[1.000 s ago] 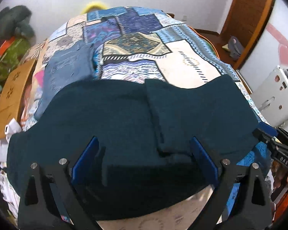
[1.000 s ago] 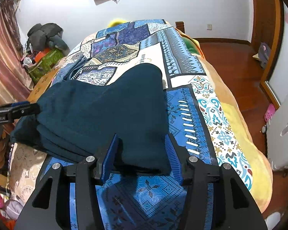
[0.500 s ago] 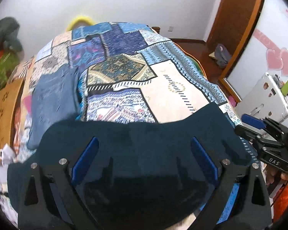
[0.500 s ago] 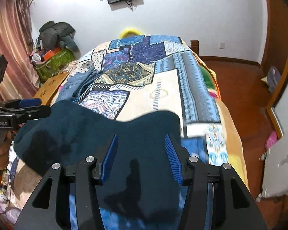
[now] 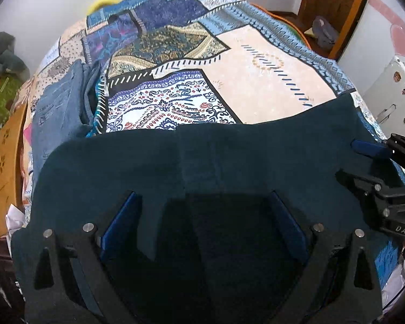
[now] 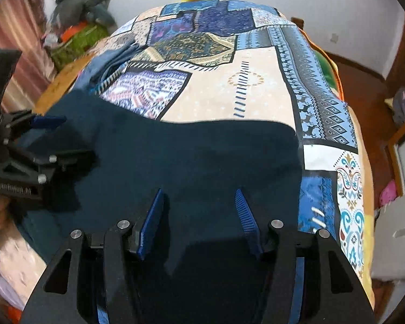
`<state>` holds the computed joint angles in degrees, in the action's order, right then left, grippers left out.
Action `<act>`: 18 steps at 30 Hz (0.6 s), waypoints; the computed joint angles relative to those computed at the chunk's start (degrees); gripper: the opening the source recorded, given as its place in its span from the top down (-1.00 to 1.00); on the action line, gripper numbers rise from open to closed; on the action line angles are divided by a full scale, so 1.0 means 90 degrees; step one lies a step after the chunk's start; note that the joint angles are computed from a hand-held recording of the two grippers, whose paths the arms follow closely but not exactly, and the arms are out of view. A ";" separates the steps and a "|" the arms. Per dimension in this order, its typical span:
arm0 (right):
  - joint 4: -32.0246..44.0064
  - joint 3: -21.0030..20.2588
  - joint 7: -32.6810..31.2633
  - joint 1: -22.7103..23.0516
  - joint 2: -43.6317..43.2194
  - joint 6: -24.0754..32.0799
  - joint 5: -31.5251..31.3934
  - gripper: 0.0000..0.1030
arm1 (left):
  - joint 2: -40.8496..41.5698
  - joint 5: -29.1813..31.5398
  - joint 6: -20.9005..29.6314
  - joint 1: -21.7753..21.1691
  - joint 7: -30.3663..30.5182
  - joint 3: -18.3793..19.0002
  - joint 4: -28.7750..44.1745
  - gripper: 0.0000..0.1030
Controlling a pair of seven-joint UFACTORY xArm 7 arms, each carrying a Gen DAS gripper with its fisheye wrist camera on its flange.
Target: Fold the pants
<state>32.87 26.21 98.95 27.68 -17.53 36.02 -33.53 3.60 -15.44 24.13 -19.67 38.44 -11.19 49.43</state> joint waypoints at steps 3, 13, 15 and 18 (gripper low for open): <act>-0.0065 0.0079 0.0087 0.0105 -0.0129 0.0063 0.0098 -0.03 | -0.0182 -0.0134 -0.0108 0.0007 0.0220 -0.0002 -0.0190 -0.90; 0.0034 0.0536 0.0900 0.0260 -0.0264 0.0480 0.0076 0.01 | -0.0831 -0.1431 -0.0292 -0.0130 0.1311 0.0263 -0.0846 -0.90; 0.0084 0.0553 0.0993 0.0330 -0.0262 0.0570 0.0065 0.01 | -0.0971 -0.1686 -0.0270 -0.0169 0.1537 0.0348 -0.0959 -0.90; 0.0196 0.0564 0.1043 0.0432 -0.0229 0.0776 0.0075 0.01 | -0.1225 -0.2054 -0.0325 -0.0259 0.1895 0.0483 -0.1168 -0.90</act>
<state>34.63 31.29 108.34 31.57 -19.59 43.00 -32.85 -7.42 -33.92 21.21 -22.00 55.50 -6.84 38.92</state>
